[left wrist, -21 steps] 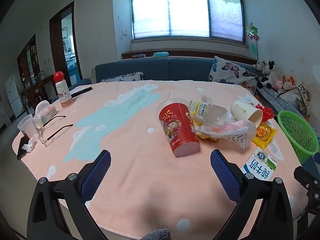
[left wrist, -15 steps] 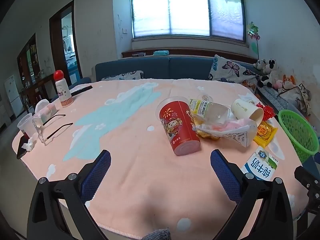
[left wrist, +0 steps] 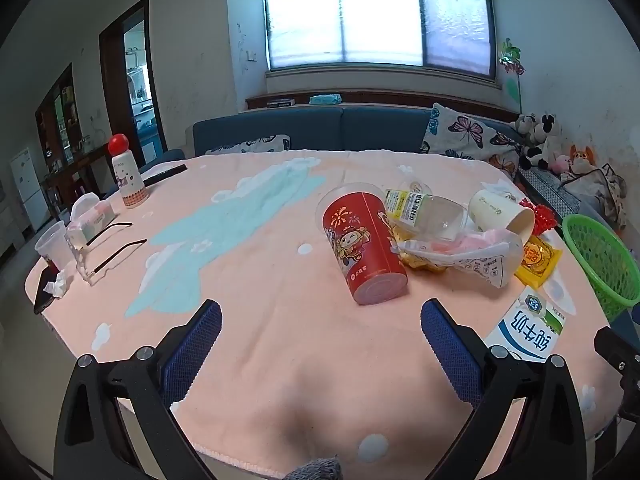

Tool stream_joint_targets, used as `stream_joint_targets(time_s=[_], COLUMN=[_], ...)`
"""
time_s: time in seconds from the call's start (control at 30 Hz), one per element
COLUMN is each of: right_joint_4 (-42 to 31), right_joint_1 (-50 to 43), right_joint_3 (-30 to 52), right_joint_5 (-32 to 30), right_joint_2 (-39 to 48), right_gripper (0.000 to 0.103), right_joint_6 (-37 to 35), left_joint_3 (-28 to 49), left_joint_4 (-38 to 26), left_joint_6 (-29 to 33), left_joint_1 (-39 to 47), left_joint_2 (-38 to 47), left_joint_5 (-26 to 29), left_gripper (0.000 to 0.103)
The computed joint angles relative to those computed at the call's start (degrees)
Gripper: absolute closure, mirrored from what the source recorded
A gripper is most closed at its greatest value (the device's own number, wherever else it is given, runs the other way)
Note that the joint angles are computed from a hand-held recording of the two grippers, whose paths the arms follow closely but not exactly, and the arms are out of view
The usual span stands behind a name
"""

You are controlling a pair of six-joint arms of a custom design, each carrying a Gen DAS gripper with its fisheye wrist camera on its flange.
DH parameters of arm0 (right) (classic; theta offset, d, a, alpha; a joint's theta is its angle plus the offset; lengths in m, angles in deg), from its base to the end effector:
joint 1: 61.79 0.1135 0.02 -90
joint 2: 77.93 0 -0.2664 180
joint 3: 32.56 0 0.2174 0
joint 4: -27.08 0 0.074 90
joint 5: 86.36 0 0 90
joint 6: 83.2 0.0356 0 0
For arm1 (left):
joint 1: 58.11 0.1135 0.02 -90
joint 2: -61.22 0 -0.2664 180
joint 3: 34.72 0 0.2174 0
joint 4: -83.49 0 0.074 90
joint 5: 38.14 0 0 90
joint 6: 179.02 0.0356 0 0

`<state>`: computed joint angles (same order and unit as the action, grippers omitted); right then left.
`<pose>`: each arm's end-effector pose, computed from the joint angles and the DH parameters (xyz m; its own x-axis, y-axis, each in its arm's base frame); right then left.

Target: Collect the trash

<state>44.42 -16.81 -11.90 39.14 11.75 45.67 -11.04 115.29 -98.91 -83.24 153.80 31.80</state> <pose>0.1279 0.0986 0.0961 -0.6334 0.0893 -0.7687 0.0985 0.9945 0.0344 0.1826 -0.0722 0.1120 -0.5640 0.0863 -0.8213 0.0552 0.9962 0.0668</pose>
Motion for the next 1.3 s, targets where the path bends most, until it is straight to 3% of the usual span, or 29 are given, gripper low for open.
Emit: stream_joint_targets(time_s=[0.63, 1.3], right_joint_4=[-1.32, -9.73], right_joint_1=[2.15, 7.63], right_joint_3=[0.17, 1.29], right_joint_5=[1.16, 5.18], right_joint_2=[-0.3, -6.26], right_gripper=[0.004, 0.004], right_joint_6=[2.19, 6.19], left_joint_3=[-0.23, -1.33], left_joint_4=[-2.67, -8.03], left_joint_6=[-0.54, -1.33], left_joint_1=[-0.41, -1.68], left_joint_2=[-2.3, -9.63], left_joint_5=[0.45, 0.39], left_gripper=[0.006, 0.006])
